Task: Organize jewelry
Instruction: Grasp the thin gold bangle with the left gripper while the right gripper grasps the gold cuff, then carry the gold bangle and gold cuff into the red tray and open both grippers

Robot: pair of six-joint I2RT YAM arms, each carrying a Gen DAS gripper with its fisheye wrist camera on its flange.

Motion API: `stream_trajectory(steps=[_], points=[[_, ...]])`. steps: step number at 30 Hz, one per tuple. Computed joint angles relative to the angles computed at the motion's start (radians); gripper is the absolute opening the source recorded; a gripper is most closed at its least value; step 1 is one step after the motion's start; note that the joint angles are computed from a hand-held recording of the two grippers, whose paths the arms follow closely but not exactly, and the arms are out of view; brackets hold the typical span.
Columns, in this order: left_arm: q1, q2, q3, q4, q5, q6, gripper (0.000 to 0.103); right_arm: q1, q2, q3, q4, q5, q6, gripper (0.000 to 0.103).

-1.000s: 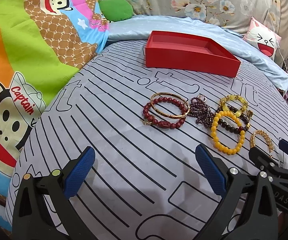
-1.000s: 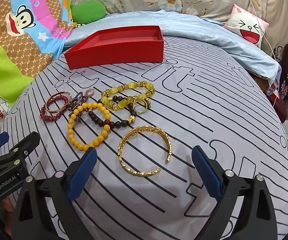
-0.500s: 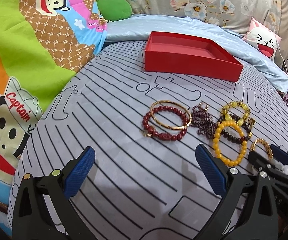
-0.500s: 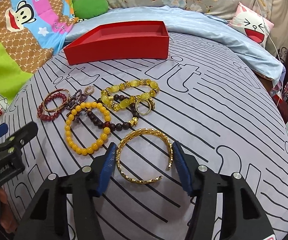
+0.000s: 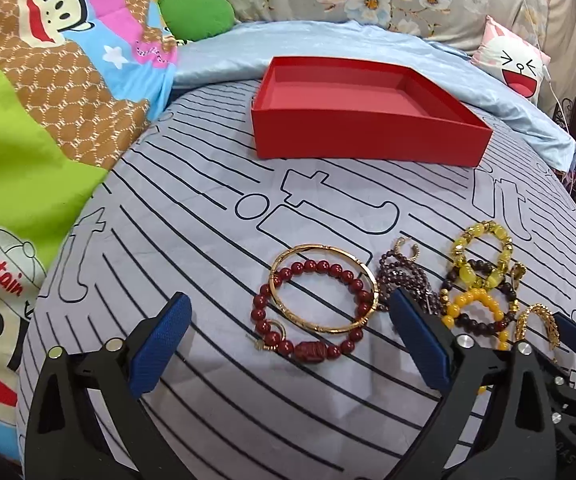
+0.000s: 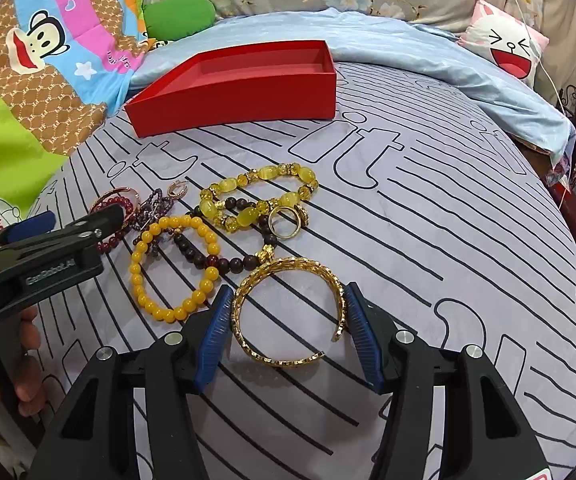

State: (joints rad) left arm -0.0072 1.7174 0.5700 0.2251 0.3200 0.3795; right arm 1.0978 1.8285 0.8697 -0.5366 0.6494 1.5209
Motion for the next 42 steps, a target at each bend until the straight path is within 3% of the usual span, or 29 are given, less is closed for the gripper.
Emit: stream_trajectory(steps=[5,15,19,29,42], points=[[0.005,0.046,0.055,-0.071,0.039,0.019,0.073,-0.022,-0.012,-0.013,0.019,-0.006,-0.013,0.055],[-0.016,0.053,0.06,-0.064,0.033,0.028,0.072,-0.029,-0.016,-0.02,0.028,-0.007,-0.018,0.055],[-0.014,0.054,0.062,-0.063,0.048,0.027,0.058,-0.03,-0.017,-0.02,0.03,-0.008,-0.02,0.055],[0.025,-0.022,0.036,-0.104,0.098,0.033,0.058,-0.008,-0.043,-0.021,0.001,0.013,0.003,0.055],[0.058,-0.209,0.036,-0.251,0.169,0.039,0.058,0.021,-0.124,0.023,-0.105,0.081,0.016,0.055]])
